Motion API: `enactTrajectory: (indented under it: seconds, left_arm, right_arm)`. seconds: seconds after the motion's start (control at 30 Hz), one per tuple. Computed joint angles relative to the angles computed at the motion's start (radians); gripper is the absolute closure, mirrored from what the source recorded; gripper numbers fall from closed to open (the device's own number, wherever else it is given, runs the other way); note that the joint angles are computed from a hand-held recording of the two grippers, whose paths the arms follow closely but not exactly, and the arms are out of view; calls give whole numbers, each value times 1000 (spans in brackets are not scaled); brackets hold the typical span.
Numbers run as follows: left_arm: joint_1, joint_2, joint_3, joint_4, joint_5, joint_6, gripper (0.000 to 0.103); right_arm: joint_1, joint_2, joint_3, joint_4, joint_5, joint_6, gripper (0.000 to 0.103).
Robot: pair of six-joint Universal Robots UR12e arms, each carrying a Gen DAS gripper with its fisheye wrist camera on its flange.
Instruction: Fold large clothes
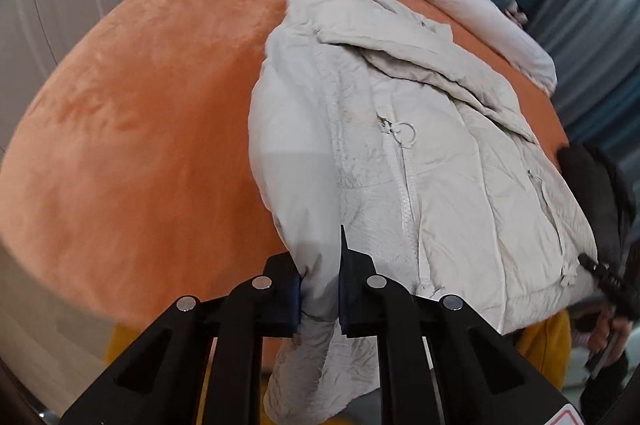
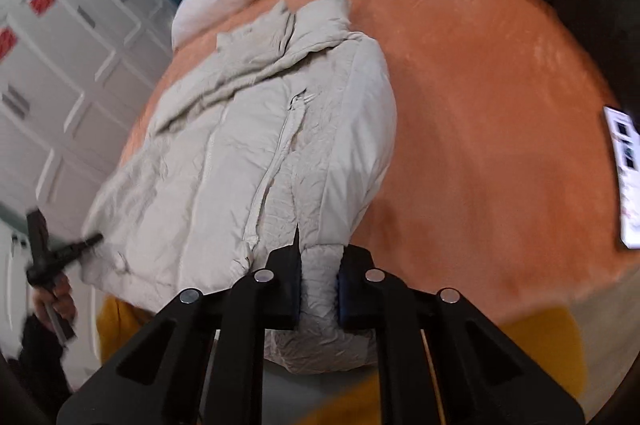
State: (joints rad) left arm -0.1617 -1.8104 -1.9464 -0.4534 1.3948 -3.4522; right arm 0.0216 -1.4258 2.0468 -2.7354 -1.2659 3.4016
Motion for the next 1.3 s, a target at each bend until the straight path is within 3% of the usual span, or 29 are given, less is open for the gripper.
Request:
enactTrajectory:
  seconds: [0.17,0.27,0.37,0.43,0.5,0.53,0.57,0.63,0.7,0.8,0.97,1.07,1.17,1.3]
  left_arm:
    - [-34,101,-114,-108,38,11,89]
    - [-36,138,-153,-110,42,-61,80]
    - [-20,159,-139,-76,29,-136,80]
    - [-18,154,-113,-20,59,-138,80]
    - [-26,127,-77,99,115,-127,73]
    - [-31,102,-49,153,137,-115,64]
    - [-37,74,-16,185,158,-106,63]
    - [-42,-5,73,234,154,-59,63]
    - [-57,-95,174,244,195,-18,63]
    - [-63,-219,314,215,188,-14,63]
    - [-54,-387,512,116,190,-39,63]
    - [-32,-462,588,61,147,-112,63]
    - [-18,-494,597,50,134,-141,63]
    - [-28,-523,584,118,195,-82,63]
  right_arm:
    - [18,-96,81,211,-30,-62,89]
    - [15,-124,113,262,-40,-48,75]
    - [16,-146,98,220,-110,-34,72]
    - [2,-166,100,134,-158,-38,67]
    - [-20,-175,109,9,-168,-35,63]
    - [-21,-154,89,-49,-161,-36,63]
    - [-25,-138,71,-80,-147,-43,63]
    - [-12,-51,-10,-161,-86,-50,63]
    - [25,44,-103,-217,-47,-57,63]
    - [78,202,-290,-206,-4,-107,63]
    - [141,449,-655,-30,41,-128,63]
    - [171,567,-849,97,39,-138,63]
    - [201,684,-1040,221,7,-143,63]
    - [240,834,-1285,416,-85,-193,62]
